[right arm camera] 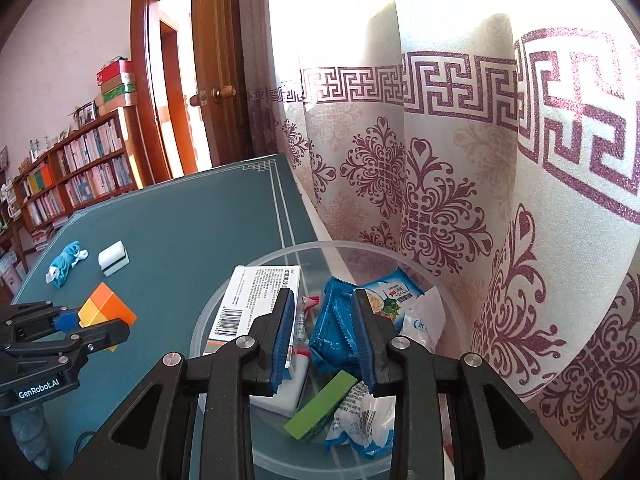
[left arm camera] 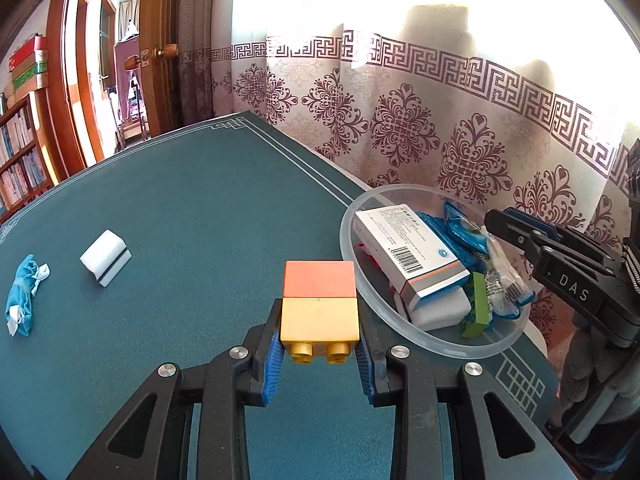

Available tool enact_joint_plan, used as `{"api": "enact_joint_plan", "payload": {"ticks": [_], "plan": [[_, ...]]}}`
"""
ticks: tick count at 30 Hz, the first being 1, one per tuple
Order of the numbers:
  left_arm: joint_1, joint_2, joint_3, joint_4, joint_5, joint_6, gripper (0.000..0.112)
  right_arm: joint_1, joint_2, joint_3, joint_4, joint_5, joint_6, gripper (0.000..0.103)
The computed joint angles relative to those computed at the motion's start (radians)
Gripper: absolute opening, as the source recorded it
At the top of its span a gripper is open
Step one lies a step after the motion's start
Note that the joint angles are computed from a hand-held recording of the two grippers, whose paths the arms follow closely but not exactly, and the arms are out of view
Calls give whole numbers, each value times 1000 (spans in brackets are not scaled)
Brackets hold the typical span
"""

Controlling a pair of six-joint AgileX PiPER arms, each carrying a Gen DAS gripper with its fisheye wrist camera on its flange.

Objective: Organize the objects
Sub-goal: 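Lower the green dotted block into the basin and open the right tool, then lower the orange-yellow block into the basin and open the left tool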

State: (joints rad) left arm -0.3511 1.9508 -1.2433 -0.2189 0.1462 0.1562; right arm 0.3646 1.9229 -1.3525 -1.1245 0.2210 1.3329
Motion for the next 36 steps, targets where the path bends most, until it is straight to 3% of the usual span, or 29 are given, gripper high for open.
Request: {"api": "enact_joint_plan", "payload": {"ticks": [17,26,33,34,36], "plan": [[-40,129,-284,-127,174,118,33,-15,-58,134,2,-100,-23,31],[-80,217,-442,-112,253,105,33,-37,-60,151,210,-146,-227,31],[-76,280,-558,-214,325,175,34,-35,-51,148,473,-157,-495,31],[-75,280,-557,-232,322,191,37,-35,-48,145,509,-156,-531,31],[-69,267,-530,-261,293,213,68,-35,-46,144,521,-156,-545,31]]}}
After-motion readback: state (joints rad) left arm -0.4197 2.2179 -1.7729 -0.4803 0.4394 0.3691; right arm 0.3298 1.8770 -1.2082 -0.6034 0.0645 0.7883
